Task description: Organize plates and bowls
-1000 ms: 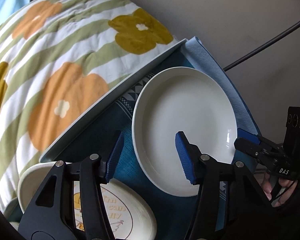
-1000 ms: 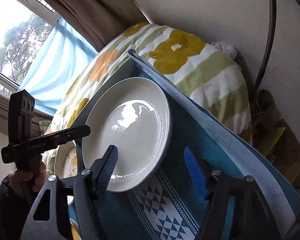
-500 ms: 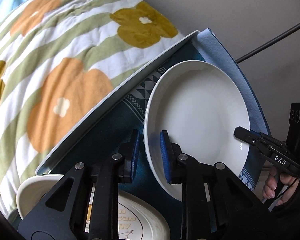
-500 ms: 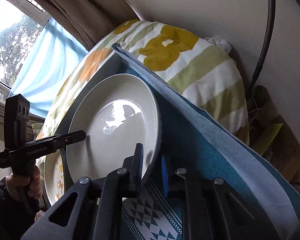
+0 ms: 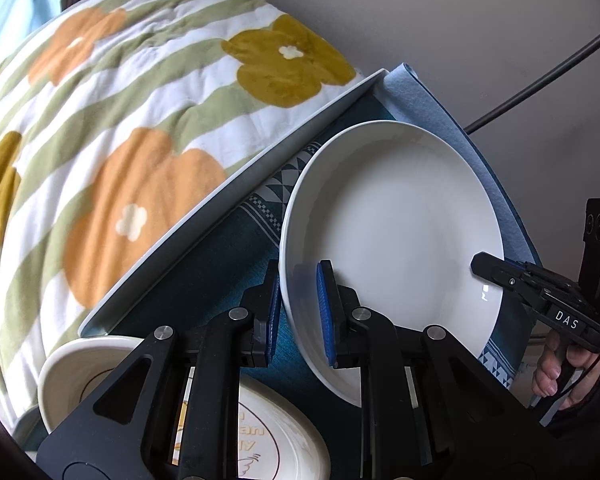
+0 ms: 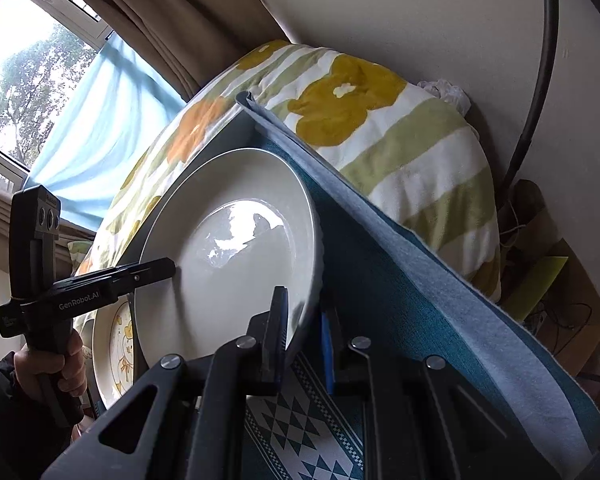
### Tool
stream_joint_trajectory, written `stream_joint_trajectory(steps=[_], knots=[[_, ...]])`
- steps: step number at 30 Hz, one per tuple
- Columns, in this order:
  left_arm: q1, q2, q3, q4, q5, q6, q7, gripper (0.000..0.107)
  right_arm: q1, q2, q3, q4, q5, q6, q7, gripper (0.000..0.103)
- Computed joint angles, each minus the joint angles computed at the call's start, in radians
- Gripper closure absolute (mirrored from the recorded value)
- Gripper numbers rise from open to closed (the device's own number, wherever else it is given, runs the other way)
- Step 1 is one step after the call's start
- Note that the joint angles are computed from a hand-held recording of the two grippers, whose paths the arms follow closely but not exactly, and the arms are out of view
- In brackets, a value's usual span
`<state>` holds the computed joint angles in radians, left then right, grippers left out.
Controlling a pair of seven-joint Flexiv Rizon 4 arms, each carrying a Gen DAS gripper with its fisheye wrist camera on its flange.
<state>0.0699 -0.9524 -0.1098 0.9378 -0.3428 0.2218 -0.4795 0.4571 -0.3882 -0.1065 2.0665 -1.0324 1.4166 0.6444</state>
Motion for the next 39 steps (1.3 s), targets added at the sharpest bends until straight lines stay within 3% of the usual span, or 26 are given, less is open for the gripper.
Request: stream_joint_trajectory(steps=[7, 12, 20, 29, 39], knots=[[0.030, 0.105, -0.012, 0.125, -0.046, 0.069, 0.030, 0.092, -0.023, 0.050, 0.044, -0.001, 0.008, -0.039, -0.064, 0.089], [0.071, 0.207, -0.013, 0.239, -0.114, 0.122, 0.035, 0.092, -0.044, 0.092, 0.128, -0.032, 0.134, -0.107, -0.238, 0.089], [0.147, 0.394, 0.022, 0.450, -0.218, 0.187, 0.093, 0.092, -0.009, 0.138, 0.193, -0.089, 0.215, -0.190, -0.406, 0.089], [0.227, 0.552, 0.117, 0.668, -0.284, 0.238, 0.143, 0.092, 0.059, 0.110, 0.247, -0.142, 0.313, -0.190, -0.554, 0.089], [0.302, 0.611, 0.204, 0.843, -0.272, 0.302, 0.143, 0.092, 0.131, -0.001, 0.291, -0.185, 0.489, -0.126, -0.747, 0.089]])
